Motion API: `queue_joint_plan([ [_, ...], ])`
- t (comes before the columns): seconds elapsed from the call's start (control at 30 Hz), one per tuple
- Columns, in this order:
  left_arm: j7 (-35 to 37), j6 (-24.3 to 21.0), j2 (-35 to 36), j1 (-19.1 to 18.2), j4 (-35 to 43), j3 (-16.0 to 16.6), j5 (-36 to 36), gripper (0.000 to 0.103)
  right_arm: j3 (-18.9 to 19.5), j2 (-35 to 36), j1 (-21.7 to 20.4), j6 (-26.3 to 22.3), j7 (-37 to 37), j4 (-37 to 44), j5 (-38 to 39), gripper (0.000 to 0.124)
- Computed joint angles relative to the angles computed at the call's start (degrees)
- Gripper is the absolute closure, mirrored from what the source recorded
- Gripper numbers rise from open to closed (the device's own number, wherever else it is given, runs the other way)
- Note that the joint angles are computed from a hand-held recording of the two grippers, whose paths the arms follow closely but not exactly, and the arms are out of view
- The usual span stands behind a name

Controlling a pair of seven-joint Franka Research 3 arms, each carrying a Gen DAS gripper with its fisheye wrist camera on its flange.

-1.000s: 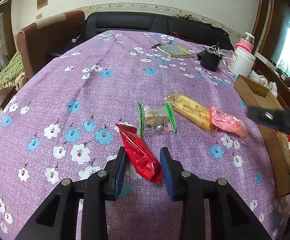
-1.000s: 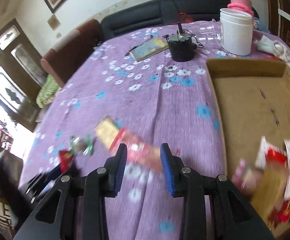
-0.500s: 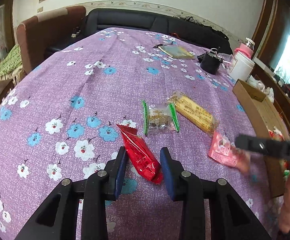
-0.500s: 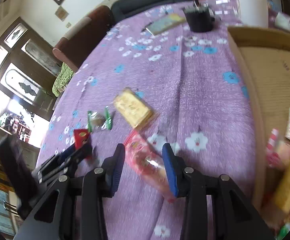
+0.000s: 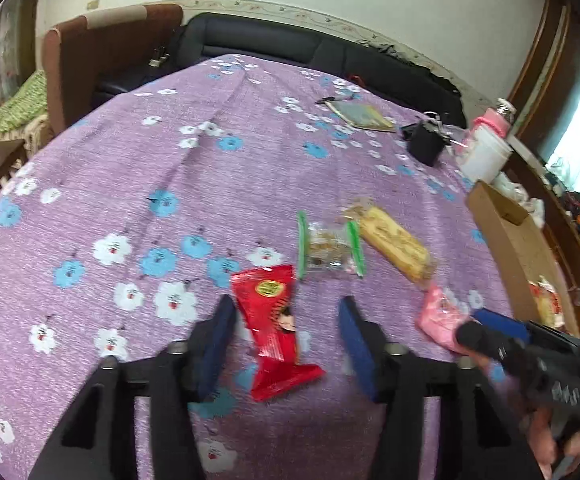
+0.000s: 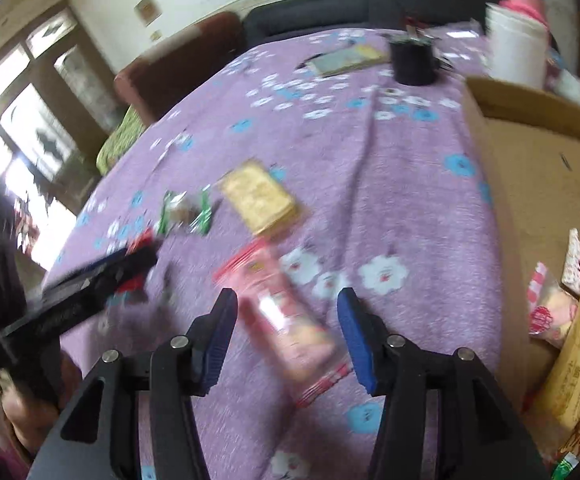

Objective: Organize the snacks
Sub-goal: 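Grasp a pink candy bag with the right tool while the left tool grasps a red foil pack, then carry the pink candy bag and red foil pack over the tray with both tools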

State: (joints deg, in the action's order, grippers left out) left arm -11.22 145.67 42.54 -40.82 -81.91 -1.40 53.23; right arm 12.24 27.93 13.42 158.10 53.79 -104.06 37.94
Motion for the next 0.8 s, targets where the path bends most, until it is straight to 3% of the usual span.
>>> queue_joint_plan([
  [0.03, 1.13, -2.37, 0.3, -0.25, 0.74, -0.15, -0.65, 0.076, 0.12, -1.2, 0.19, 0.55, -0.97, -1.71, -0.36, 0.073],
  [0.23, 4.42, -5.72, 1.48, -0.77, 2.99, -0.66, -1.17, 0.08, -3.15, -1.58, 4.99, 7.62, -0.39, -5.08, -9.8, 0.073],
  [0.3, 5.26, -6.2, 1.79, -1.01, 3.56, -0.66, -1.17, 0.08, -3.29, -2.34, 5.18, 9.42, -0.33, -6.64, -11.66, 0.095],
  [0.37, 4.97, -5.41, 1.55, -1.25, 3.16, -0.37, -0.55, 0.081, -3.63, -2.38, 5.29, 9.08, 1.61, -6.34, -12.59, 0.096],
  [0.53, 0.94, -2.59, -0.11, -2.48, 0.93, 1.12, 3.68, 0.081, 2.24, -2.7, -0.09, 10.73, -1.13, -6.13, -5.9, 0.099],
  [0.67, -2.01, -2.06, -0.68, -3.71, 0.8, 2.0, 8.53, 0.081, 10.74, -4.04, -7.01, 16.03, -10.33, -7.35, 5.98, 0.099],
  [0.8, -1.32, -4.19, 0.23, -4.72, 2.91, 1.8, 11.37, 0.081, 12.66, -4.01, -8.56, 17.49, -14.69, -6.48, 12.25, 0.099],
])
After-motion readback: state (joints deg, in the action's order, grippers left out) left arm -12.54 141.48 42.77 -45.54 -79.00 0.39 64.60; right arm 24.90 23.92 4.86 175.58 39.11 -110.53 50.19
